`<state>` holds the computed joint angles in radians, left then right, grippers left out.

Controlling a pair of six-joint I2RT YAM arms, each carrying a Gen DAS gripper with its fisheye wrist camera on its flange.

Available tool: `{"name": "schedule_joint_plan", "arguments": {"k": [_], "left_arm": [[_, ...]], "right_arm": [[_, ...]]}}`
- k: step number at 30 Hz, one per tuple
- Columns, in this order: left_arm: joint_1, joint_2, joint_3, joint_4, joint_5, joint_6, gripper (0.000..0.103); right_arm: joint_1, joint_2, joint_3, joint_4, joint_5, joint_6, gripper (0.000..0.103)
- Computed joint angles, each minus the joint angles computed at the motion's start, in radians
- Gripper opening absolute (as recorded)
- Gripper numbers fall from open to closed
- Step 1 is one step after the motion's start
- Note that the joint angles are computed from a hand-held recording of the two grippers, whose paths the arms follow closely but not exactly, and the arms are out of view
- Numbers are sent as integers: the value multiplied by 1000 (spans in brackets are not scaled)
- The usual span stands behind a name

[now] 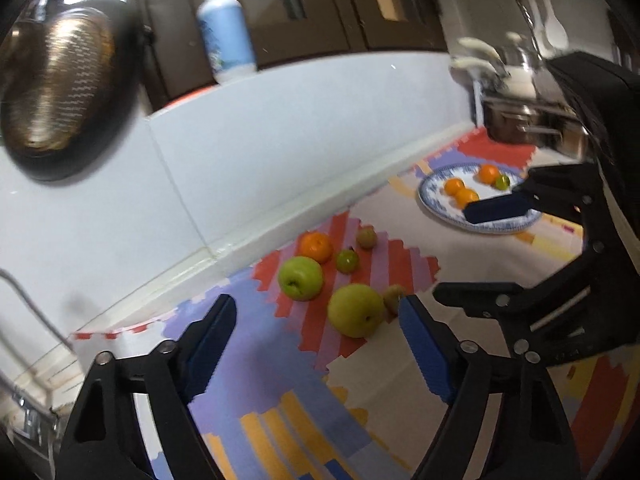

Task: Organize fruits
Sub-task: 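Grasp the large green apple with the left tool while the right tool grasps a small yellow-green fruit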

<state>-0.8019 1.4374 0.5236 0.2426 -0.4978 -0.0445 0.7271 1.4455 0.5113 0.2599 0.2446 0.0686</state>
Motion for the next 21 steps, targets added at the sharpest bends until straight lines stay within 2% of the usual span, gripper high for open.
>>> {"name": "schedule_joint_plan", "arguments": {"k": [7, 13, 15, 21], "left_arm": [[107, 146, 42, 87, 160, 109, 76], [185, 231, 90, 96, 327, 185, 72], [204, 263, 110, 96, 371, 190, 68], [258, 345, 179, 60, 482, 175, 66]], "right_arm": [[-54, 190, 75, 43, -77, -81, 64], [-78, 305, 137, 58, -121, -130, 59], [-83, 329, 153, 61, -136, -138, 56], [-100, 400, 205, 58, -175, -143, 48]]}}
